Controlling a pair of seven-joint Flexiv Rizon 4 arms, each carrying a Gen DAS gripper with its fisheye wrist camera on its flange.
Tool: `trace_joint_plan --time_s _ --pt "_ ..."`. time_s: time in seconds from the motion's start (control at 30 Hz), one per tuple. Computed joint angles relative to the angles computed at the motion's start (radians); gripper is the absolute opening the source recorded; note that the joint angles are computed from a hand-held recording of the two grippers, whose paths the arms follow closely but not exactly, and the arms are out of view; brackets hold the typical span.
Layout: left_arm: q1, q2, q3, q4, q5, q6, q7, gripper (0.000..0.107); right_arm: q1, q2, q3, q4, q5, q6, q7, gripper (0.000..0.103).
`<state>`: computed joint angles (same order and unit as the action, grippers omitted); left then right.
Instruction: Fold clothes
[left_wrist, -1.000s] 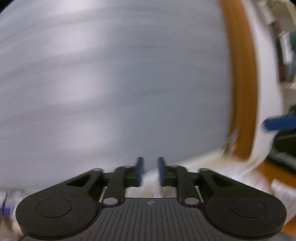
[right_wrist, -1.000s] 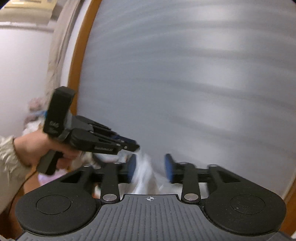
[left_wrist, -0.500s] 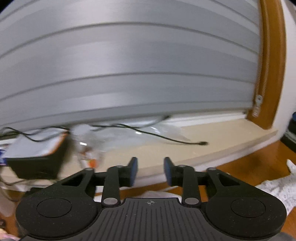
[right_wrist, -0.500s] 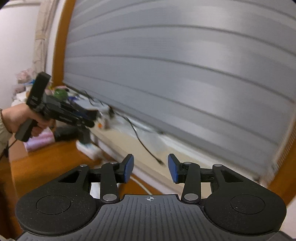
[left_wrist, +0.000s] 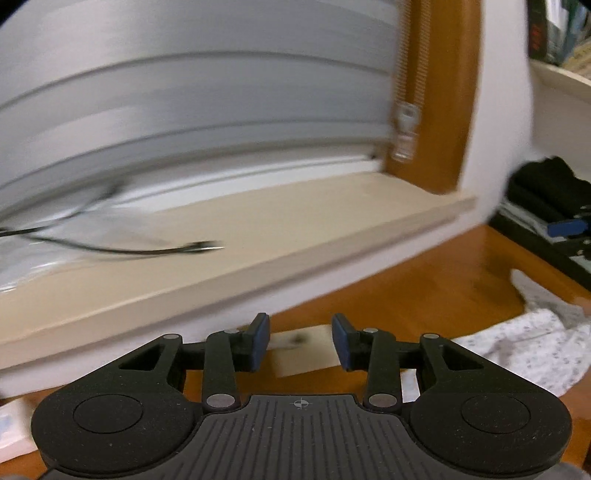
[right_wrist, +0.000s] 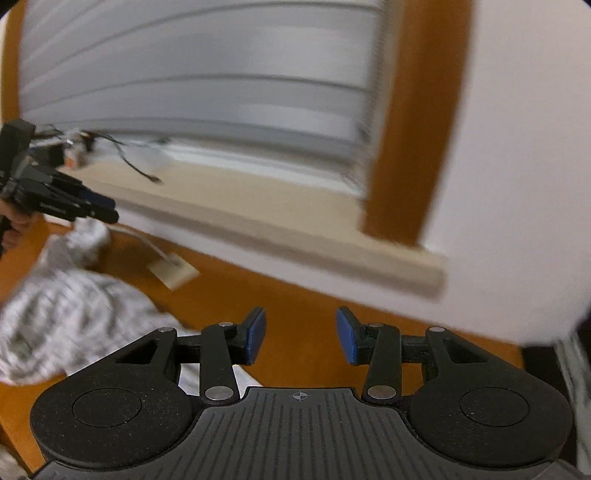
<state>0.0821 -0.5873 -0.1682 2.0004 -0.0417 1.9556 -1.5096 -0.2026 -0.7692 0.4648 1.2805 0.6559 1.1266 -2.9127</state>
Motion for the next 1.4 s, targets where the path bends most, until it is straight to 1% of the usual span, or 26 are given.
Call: trace_joint_plan --time_s 0.07,0.17,0.27,0.3,0.37,0.4,0.43,0.5,0.6,0.67,0.7,0.73,0.8,0.83,0.87,0.9,0.93,0.97,1.0,1.07,1.13,1.2,1.3,1.33,1.37,1.4 --pt "-0.025 -0.030 -0.015 -0.052 -0.004 -0.040 0.018 0.041 0.010 -0.023 -0.042 -0.013 -0.021 0.010 0.040 0.044" --pt "-0.060 -0.070 -0.032 -0.118 -0.012 -0.099 0.054 0.041 0.026 -0.069 -0.107 -0.034 -0.081 0.028 0.127 0.050" --pt "-0.106 -0.086 -0.019 -0.156 -0.031 -0.158 0.095 0.042 0.047 -0.131 -0.168 -0.065 -0.154 0.050 0.237 0.050" --pt "-0.120 -0.087 -0.008 -0.159 -0.038 -0.175 0.107 0.047 0.047 -0.149 -0.173 -0.077 -0.171 0.049 0.263 0.050" --pt "-0.133 -0.080 0.003 -0.150 -0.051 -0.192 0.124 0.052 0.040 -0.181 -0.170 -0.103 -0.200 0.041 0.299 0.050" --pt "-0.123 -0.072 -0.005 -0.135 -0.055 -0.196 0.130 0.052 0.037 -0.197 -0.168 -0.117 -0.215 0.036 0.317 0.050" --pt "-0.116 -0.064 -0.009 -0.121 -0.061 -0.199 0.134 0.052 0.034 -0.213 -0.166 -0.131 -0.229 0.031 0.336 0.054" --pt "-0.113 -0.041 -0.002 -0.089 -0.074 -0.206 0.134 0.052 0.025 -0.237 -0.156 -0.154 -0.256 0.020 0.366 0.055" --pt "-0.129 -0.005 0.031 -0.046 -0.093 -0.217 0.132 0.053 0.005 -0.244 -0.121 -0.159 -0.288 0.008 0.359 0.055" --pt "-0.137 0.014 0.048 -0.023 -0.103 -0.222 0.128 0.053 -0.005 -0.243 -0.104 -0.149 -0.300 0.020 0.336 0.050" --pt "-0.129 0.019 0.040 -0.013 -0.104 -0.222 0.130 0.054 -0.012 -0.242 -0.092 -0.145 -0.304 0.020 0.324 0.042" --pt "-0.119 0.024 0.031 -0.002 -0.105 -0.222 0.132 0.054 -0.019 -0.240 -0.082 -0.146 -0.308 0.008 0.315 0.025" --pt "-0.101 0.033 0.014 0.019 -0.105 -0.221 0.136 0.054 -0.022 -0.236 -0.077 -0.148 -0.314 -0.008 0.303 0.010" --pt "-0.081 0.036 -0.006 0.030 -0.103 -0.221 0.140 0.053 -0.016 -0.232 -0.079 -0.140 -0.314 0.014 0.292 0.004" --pt "-0.042 0.035 -0.048 0.042 -0.097 -0.218 0.149 0.048 -0.013 -0.230 -0.077 -0.132 -0.315 0.042 0.279 0.004" --pt "0.002 0.031 -0.096 0.054 -0.088 -0.212 0.158 0.034 -0.011 -0.228 -0.074 -0.124 -0.316 0.069 0.266 0.003" --pt "0.047 0.025 -0.144 0.065 -0.076 -0.202 0.165 0.028 -0.015 -0.227 -0.061 -0.124 -0.313 0.095 0.255 0.003" --pt "0.071 0.020 -0.170 0.072 -0.071 -0.192 0.170 0.015 -0.022 -0.229 -0.043 -0.129 -0.307 0.119 0.246 0.003" --pt "0.066 0.020 -0.164 0.072 -0.062 -0.181 0.169 0.010 -0.029 -0.230 -0.024 -0.136 -0.301 0.143 0.236 0.003" --pt "0.015 0.031 -0.103 0.066 -0.059 -0.161 0.165 0.008 -0.043 -0.230 0.012 -0.153 -0.292 0.184 0.220 0.002" --pt "-0.005 0.053 -0.074 0.065 -0.059 -0.147 0.157 0.007 -0.055 -0.223 0.041 -0.171 -0.290 0.227 0.206 0.002" --pt "-0.007 0.082 -0.061 0.070 -0.059 -0.134 0.145 0.007 -0.070 -0.217 0.075 -0.192 -0.291 0.268 0.193 0.002" --pt "-0.010 0.136 -0.036 0.085 -0.057 -0.087 0.114 0.007 -0.107 -0.221 0.161 -0.242 -0.287 0.361 0.166 0.002" --pt "-0.025 0.149 -0.014 0.086 -0.061 -0.072 0.103 0.007 -0.115 -0.223 0.177 -0.260 -0.291 0.366 0.182 0.002" --pt "-0.061 0.155 0.024 0.082 -0.074 -0.057 0.094 0.007 -0.122 -0.225 0.193 -0.280 -0.295 0.371 0.198 0.002" --pt "-0.101 0.157 0.065 0.076 -0.091 -0.050 0.091 0.009 -0.123 -0.223 0.188 -0.293 -0.304 0.349 0.228 0.002"
